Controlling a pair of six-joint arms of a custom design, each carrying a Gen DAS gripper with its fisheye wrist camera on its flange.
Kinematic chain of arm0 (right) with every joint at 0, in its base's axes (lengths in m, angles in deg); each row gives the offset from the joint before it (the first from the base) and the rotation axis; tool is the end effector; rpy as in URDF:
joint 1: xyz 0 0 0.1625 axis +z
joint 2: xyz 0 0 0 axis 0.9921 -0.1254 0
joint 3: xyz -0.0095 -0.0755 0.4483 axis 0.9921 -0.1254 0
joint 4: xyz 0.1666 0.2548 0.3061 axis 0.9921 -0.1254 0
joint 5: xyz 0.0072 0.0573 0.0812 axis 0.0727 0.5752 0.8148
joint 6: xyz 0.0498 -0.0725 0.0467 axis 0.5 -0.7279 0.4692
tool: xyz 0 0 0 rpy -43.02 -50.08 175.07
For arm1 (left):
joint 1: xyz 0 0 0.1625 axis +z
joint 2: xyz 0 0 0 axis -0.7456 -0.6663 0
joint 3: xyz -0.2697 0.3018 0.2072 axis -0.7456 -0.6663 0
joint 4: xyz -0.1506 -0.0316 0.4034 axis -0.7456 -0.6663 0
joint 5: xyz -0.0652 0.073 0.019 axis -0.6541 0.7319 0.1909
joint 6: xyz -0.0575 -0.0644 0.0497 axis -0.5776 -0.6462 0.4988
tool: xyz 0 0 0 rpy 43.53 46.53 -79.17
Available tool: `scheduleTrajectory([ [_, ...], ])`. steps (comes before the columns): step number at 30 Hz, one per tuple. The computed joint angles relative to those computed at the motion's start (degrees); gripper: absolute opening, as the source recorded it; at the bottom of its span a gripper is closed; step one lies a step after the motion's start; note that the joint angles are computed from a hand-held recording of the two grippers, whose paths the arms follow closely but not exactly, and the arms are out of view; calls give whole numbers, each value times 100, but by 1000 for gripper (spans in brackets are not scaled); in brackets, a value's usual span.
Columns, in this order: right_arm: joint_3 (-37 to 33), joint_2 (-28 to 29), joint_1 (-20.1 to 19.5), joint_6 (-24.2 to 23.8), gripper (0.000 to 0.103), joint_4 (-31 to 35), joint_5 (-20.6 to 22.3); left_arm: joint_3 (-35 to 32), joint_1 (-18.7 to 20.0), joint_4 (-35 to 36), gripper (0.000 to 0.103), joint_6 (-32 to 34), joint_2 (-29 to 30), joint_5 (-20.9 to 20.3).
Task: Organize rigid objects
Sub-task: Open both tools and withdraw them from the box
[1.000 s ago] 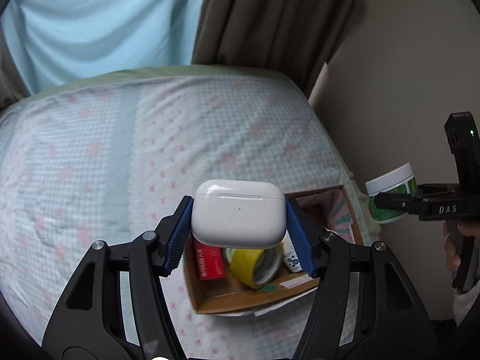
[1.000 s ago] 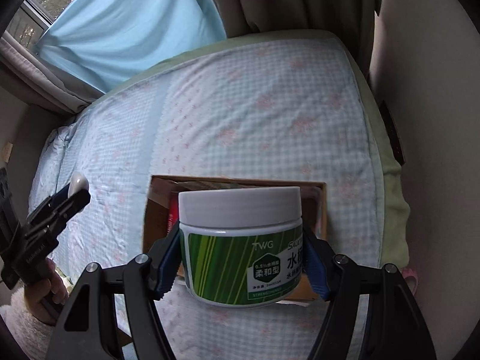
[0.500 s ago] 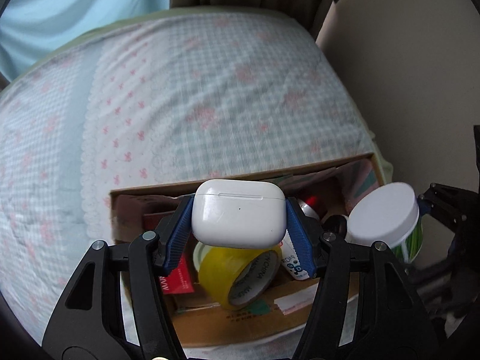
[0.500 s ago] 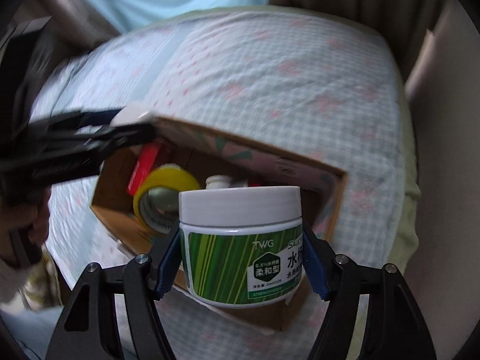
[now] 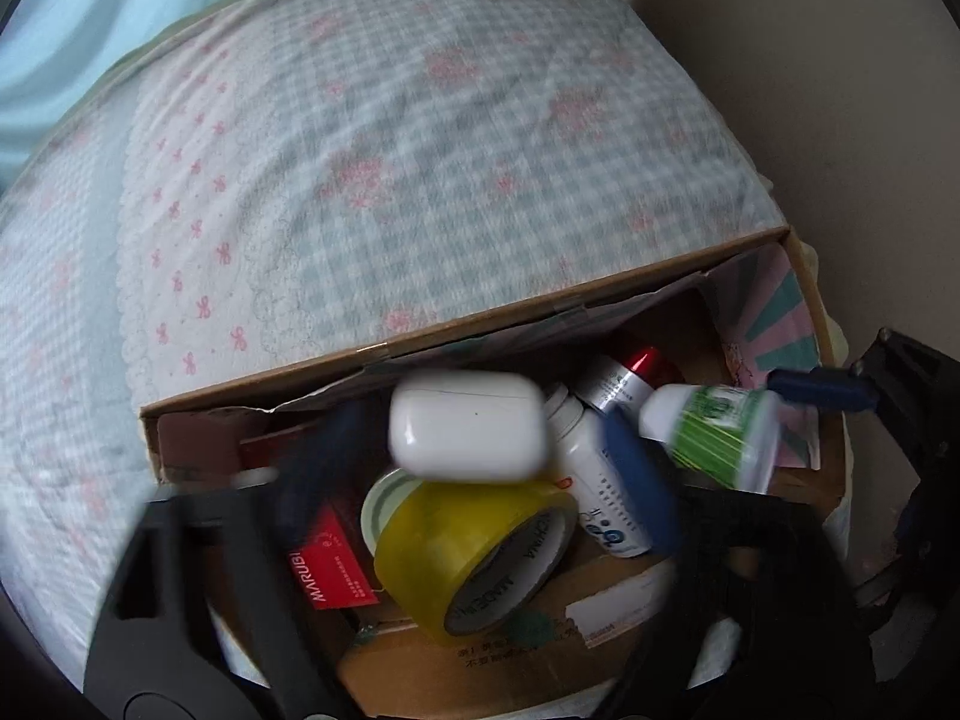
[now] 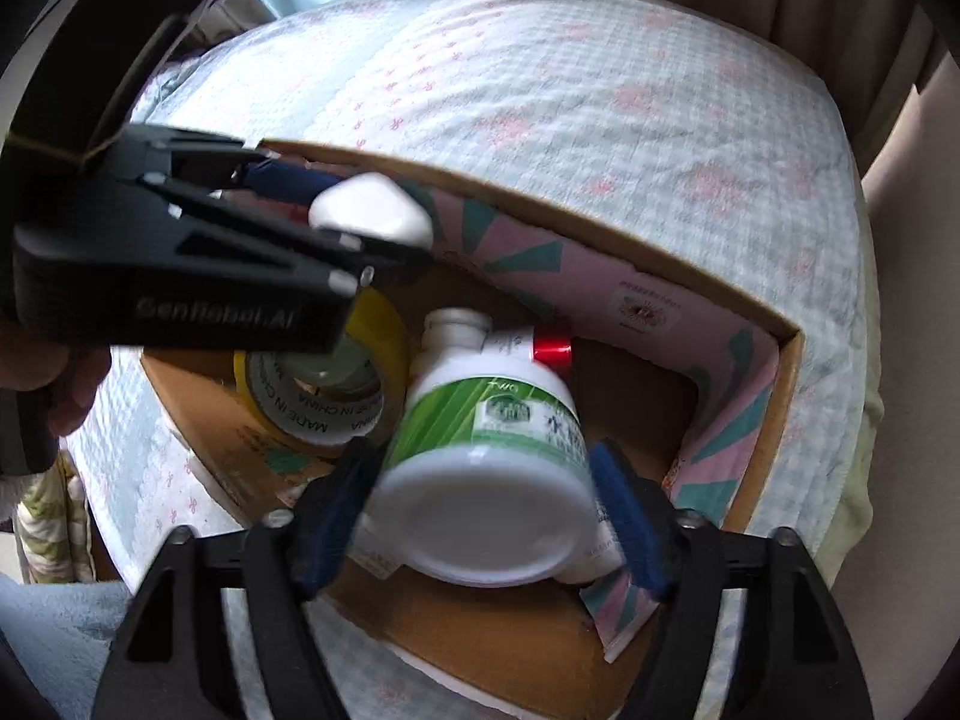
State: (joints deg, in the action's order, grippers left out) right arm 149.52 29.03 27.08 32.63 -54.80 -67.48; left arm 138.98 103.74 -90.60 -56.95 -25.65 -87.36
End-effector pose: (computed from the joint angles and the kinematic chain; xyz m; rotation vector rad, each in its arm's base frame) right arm 0.3034 -0.6001 0.1365 0.5481 -2.5384 0.1328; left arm -0.2390 -0.6800 0.1923 0.5888 2.4628 -0.0525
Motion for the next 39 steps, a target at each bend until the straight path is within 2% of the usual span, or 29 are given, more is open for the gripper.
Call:
scheduleTrajectory([
  [1,-5,-31,10,27,103,-12,20,28,-12,-99,103,26,-50,-29],
  [6,99,-179,110,256,103,-132,-190,-30,-57,3,103,-20,-172,-14],
  [13,127,-276,187,739,103,-63,-116,13,-93,124,103,-64,-372,49],
  [22,-18,-245,476,925,103,19,-376,207,-273,167,103,-60,-890,106],
  [26,-213,-225,782,1141,103,108,-591,204,-411,300,103,-88,-1264,141],
  [31,-651,-148,1322,1707,103,382,-912,148,-636,619,103,-230,-1883,298],
  [37,-1581,205,2203,2670,103,998,-1608,28,-1143,1084,103,-565,-2885,803],
  [39,-1913,387,2462,2902,103,1150,-1867,-2,-1388,1181,103,-642,-3231,1120],
])
